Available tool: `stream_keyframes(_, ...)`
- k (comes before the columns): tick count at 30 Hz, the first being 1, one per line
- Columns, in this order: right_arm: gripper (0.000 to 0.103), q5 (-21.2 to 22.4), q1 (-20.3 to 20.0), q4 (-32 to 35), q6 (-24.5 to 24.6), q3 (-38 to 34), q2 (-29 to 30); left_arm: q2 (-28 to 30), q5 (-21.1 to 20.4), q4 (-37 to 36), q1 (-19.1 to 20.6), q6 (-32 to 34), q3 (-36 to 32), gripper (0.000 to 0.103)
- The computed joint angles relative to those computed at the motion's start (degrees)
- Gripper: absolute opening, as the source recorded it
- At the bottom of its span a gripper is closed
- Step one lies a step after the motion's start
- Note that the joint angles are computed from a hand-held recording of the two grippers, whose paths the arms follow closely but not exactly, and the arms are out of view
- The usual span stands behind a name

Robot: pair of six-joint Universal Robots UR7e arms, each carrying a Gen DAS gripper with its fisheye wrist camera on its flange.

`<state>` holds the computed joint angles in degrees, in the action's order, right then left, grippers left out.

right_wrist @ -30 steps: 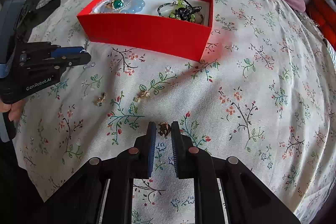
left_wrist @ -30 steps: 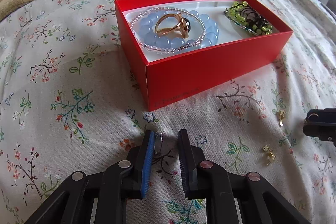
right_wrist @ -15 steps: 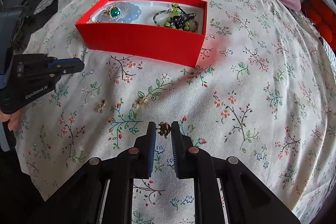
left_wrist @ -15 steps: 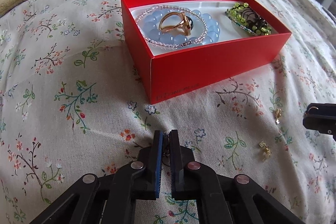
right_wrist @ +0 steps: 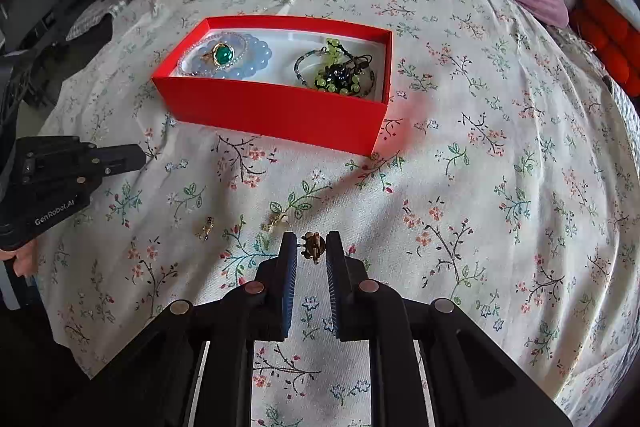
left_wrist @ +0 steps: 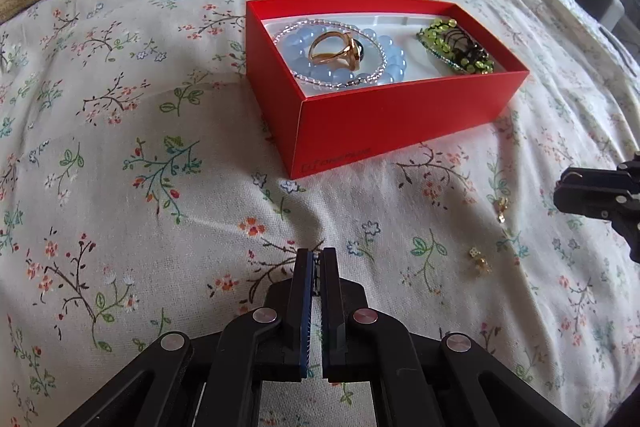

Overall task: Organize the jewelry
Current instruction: 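Close the left tool on the small silver ring, then carry the silver ring and gold earring into the red box and open both tools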

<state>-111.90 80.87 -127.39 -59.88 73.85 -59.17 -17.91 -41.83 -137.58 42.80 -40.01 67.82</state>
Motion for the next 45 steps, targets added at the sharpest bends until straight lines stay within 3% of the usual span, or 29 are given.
stream_keyframes(9,0.016,2.0,0.8,3.0,2.8,-3.4,1.0,-1.2,0.1,-2.2,-0.4,-1.1,0.4,0.000)
stream_keyframes(17,0.016,4.4,1.6,5.4,6.4,-7.0,2.4,-0.7,2.7,-1.3,-1.1,-2.6,-2.6,0.000)
stream_keyframes(31,0.016,5.2,2.7,9.0,13.1,-14.8,8.0,7.1,7.1,1.2,-0.8,-0.5,-16.8,0.000)
stream_keyframes(45,0.016,8.6,3.0,10.8,15.9,-20.5,12.5,13.4,8.2,1.4,0.9,1.2,-28.0,0.000)
